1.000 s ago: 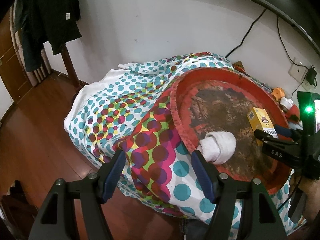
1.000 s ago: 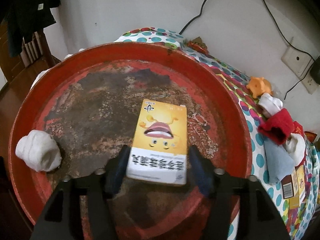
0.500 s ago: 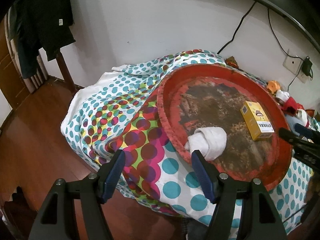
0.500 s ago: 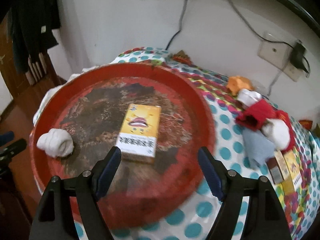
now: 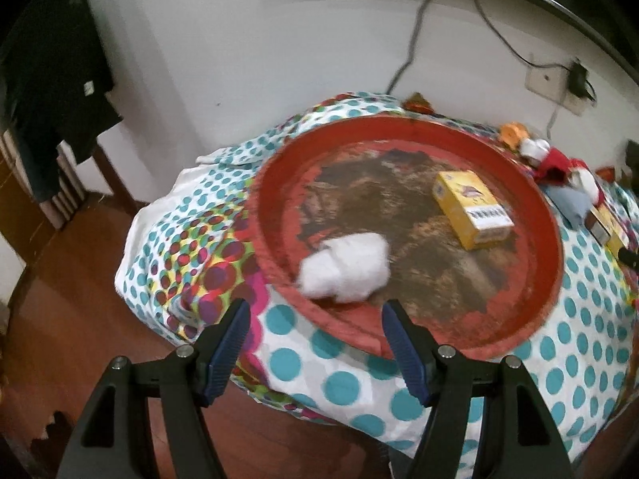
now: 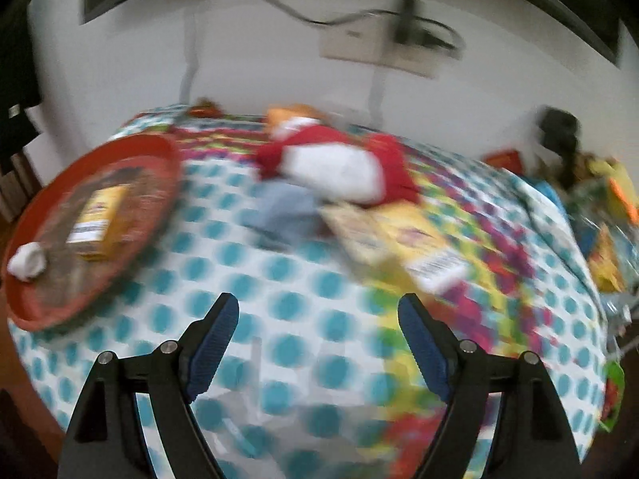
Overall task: Organize objects
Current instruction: 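Lower the yellow box into the tray, open the right gripper, withdraw, then grasp the second yellow medicine box with the right gripper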
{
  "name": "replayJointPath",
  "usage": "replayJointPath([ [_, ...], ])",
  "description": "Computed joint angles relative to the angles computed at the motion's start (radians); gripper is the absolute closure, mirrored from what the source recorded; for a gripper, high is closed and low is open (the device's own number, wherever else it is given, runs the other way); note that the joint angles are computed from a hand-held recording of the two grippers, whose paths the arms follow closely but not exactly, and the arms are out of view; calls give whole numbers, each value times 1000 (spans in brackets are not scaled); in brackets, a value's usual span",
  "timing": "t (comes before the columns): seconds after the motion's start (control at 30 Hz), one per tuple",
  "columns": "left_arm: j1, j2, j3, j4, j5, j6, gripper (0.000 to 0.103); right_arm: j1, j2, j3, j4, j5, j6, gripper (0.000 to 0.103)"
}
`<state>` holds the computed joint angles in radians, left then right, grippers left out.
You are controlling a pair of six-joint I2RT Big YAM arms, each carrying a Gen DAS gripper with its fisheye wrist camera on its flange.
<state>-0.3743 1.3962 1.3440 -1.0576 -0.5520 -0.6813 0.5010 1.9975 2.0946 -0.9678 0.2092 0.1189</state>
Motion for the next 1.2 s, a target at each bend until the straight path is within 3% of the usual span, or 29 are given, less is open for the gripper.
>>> replayJointPath([
  [0.37,-70,58,52,10,25,42,33,-103,64,78,-50,-29,-102,23],
  [0.53,-88,73,62,24,64,47,33,-105,171,241,-136,-44,-148,24],
  [0.77,-111,102,81,35,101,80,33,-113,284,404,-197,-93,-197,35],
  [0.83,-122,111,91,26,77,78,33,-113,284,398,-178,-124,-203,42],
  [1.0,-144,118,121,31,56,90,33,-107,248,321,-114,-165,-198,46],
  [1.07,-153,129,137,31,49,92,33,-106,236,304,-110,-196,-189,53],
  [1.2,-162,173,187,25,82,87,33,-91,200,242,-77,-196,-201,54],
])
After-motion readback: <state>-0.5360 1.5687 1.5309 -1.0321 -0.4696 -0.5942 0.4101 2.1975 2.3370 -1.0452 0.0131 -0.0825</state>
